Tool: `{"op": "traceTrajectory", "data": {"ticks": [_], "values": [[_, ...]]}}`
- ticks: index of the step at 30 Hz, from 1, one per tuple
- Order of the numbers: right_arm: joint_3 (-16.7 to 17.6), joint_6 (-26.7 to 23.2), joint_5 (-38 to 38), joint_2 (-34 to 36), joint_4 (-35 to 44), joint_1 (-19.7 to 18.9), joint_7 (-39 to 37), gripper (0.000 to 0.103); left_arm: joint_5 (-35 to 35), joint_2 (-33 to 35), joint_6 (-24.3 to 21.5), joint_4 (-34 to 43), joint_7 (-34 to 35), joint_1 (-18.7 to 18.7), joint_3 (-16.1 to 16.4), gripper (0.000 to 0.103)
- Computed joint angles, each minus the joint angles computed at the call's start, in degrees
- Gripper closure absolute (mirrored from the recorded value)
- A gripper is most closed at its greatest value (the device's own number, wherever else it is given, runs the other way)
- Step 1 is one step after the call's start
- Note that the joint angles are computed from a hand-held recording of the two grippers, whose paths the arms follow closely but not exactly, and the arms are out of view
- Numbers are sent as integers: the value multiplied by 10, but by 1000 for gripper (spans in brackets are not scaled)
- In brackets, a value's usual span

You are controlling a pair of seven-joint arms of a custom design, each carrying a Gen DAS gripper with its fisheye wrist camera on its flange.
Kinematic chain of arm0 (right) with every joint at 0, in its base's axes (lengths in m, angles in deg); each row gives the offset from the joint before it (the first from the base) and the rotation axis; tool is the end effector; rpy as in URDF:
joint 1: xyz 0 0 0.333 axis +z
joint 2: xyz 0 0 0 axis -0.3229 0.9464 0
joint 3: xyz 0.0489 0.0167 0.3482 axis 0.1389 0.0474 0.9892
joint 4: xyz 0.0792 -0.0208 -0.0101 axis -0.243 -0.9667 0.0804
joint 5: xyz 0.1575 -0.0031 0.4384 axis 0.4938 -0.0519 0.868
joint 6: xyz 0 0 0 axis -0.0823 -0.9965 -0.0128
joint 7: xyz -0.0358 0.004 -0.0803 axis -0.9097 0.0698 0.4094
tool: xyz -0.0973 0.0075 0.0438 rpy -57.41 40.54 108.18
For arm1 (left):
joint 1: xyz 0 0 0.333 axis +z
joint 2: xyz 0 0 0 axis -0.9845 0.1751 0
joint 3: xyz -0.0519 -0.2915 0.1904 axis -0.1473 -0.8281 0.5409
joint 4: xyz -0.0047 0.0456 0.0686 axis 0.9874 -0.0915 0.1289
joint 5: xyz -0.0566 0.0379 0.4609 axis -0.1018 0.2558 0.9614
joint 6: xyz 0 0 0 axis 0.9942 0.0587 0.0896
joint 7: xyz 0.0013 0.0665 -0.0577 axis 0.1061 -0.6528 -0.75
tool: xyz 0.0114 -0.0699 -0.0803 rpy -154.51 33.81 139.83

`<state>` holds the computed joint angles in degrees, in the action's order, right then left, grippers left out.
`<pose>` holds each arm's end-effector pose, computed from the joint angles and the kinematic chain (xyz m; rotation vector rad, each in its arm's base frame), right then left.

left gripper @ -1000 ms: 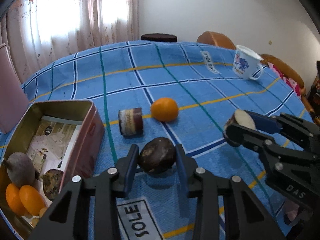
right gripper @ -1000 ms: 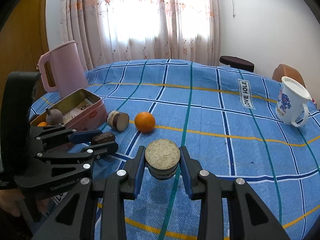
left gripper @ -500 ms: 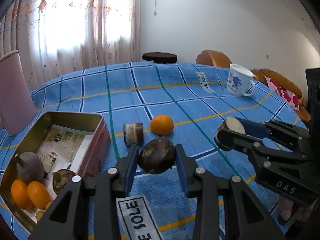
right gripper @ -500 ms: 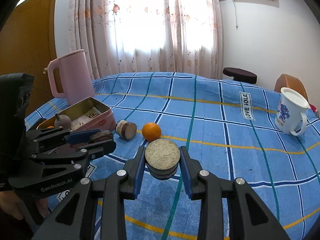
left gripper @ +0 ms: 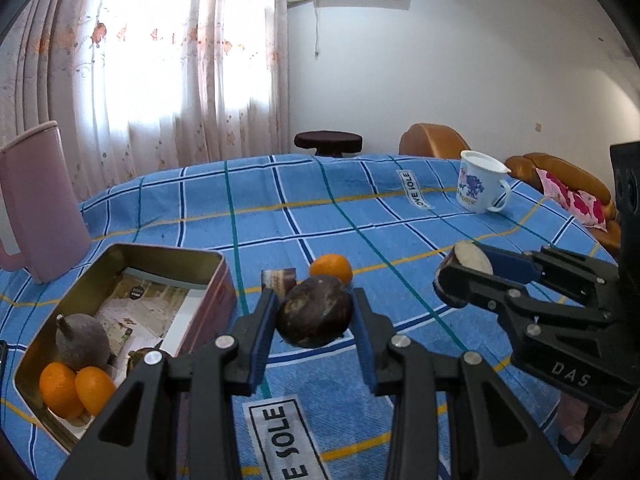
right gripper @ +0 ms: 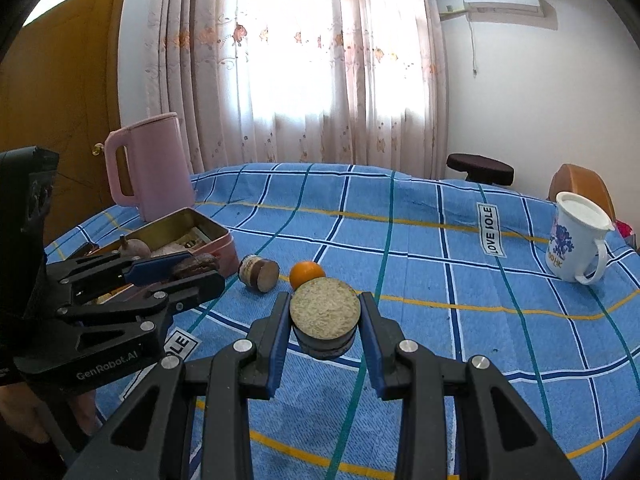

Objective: Organize fruits
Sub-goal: 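Lift both held items and carry them over the tin box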

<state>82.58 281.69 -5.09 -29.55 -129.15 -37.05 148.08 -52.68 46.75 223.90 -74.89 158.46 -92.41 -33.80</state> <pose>0.4298 0.2590 0.4343 -1.7399 1.2735 -0.7465 0.4520 -0.2497 0.4278 -1.3689 1.8990 -1.0870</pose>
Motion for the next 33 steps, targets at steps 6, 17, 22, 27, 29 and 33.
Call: {"op": "traceTrajectory", "data": {"ticks": [6,17,22,27,29,33], "values": [[9,25,17,-5,-7,-3,-14,68,17,-3,12,-8,-17,-10,10,65],[2,63,91,4,-14,29,-91,68,25,-6,52,-21,-28,-33,26,65],[-5,79,127,10,-16,46,-127,68,34,-8,59,-26,-36,-43,36,65],[-1,97,172,17,-17,57,-170,68,41,-9,74,-32,-43,-48,40,65],[-2,106,189,20,-17,63,-187,68,46,-9,77,-34,-48,-51,44,65],[-8,134,221,27,-19,82,-219,68,64,-14,83,-41,-63,-58,52,65]]}}
